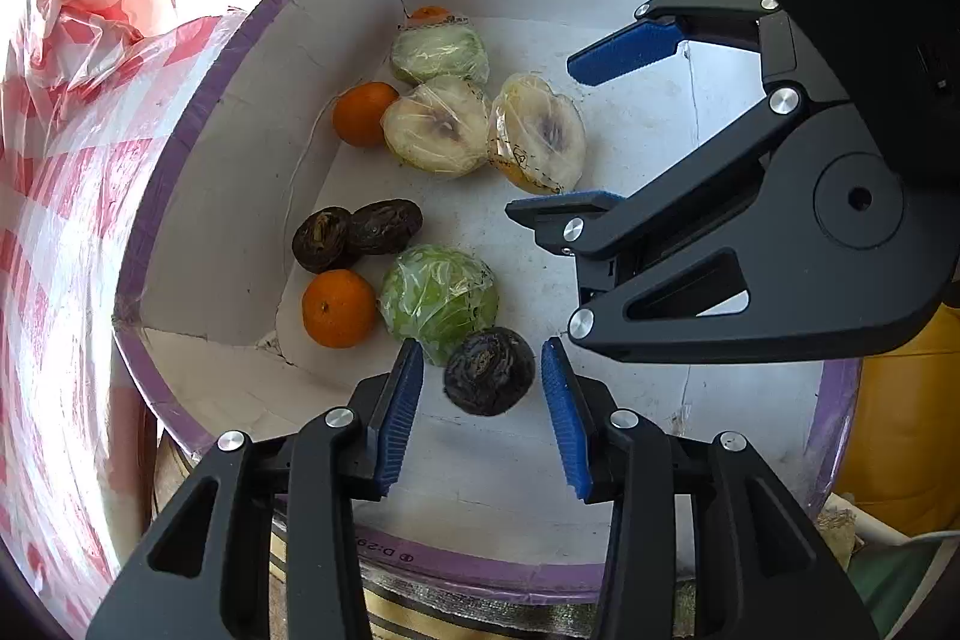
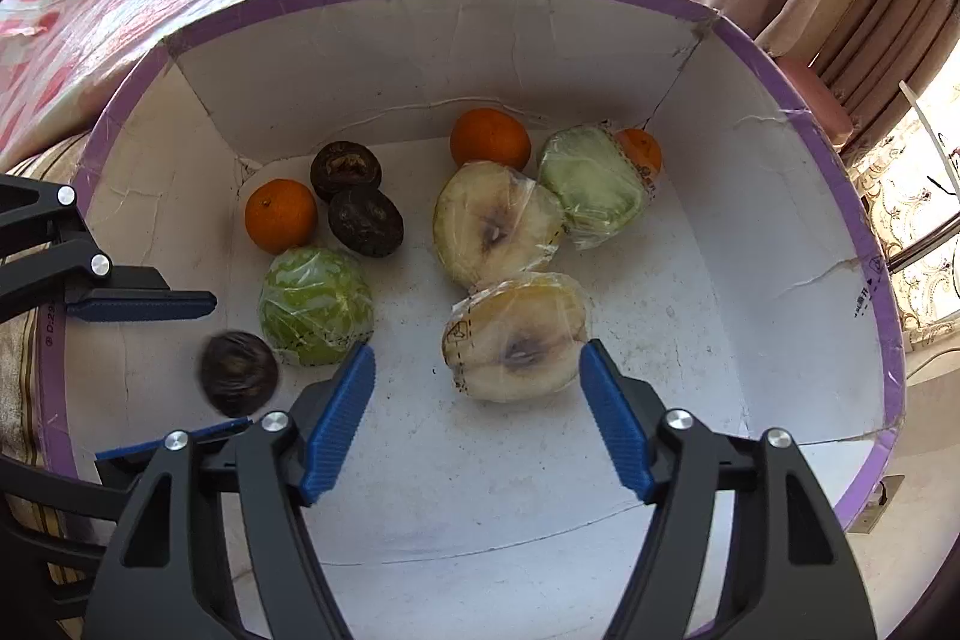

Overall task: Organize fruits
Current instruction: 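Open the right tool to drop the yellow fruit while the left tool releases the dried fruit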

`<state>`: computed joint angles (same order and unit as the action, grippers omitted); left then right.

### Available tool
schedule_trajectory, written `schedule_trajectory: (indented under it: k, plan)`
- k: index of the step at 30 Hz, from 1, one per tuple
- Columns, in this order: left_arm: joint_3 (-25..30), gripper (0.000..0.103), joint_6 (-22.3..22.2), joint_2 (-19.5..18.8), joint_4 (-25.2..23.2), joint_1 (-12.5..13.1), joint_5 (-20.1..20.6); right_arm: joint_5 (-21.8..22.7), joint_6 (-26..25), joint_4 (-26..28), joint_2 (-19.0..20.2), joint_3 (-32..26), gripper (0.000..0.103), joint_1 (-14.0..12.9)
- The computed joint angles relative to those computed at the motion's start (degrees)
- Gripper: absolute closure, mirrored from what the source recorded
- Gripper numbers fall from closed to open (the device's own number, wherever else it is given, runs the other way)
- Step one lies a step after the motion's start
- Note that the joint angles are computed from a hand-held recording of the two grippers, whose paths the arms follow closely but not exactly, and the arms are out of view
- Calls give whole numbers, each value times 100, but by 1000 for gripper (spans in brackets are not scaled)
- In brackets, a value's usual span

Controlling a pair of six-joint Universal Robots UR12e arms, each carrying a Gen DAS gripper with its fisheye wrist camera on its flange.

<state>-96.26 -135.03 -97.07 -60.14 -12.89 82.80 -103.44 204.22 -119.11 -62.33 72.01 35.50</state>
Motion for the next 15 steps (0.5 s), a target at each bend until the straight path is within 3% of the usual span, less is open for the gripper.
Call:
schedule_trajectory:
  k: [4,6,7,10,15]
  plan:
    - [21,52,12,20,-119,66,-212,-215,99,36,11,-32,24,43]
    - [-32,41,-41,66,8,69,-210,-318,184,29,7,-27,23,64]
    - [-67,31,-141,90,133,83,-196,-405,248,23,-2,-21,22,79]
    - [-66,28,-203,133,91,166,-425,-675,388,-46,-24,17,17,129]
    - [-168,22,-310,233,266,197,-461,-1107,663,-136,-72,47,14,216]
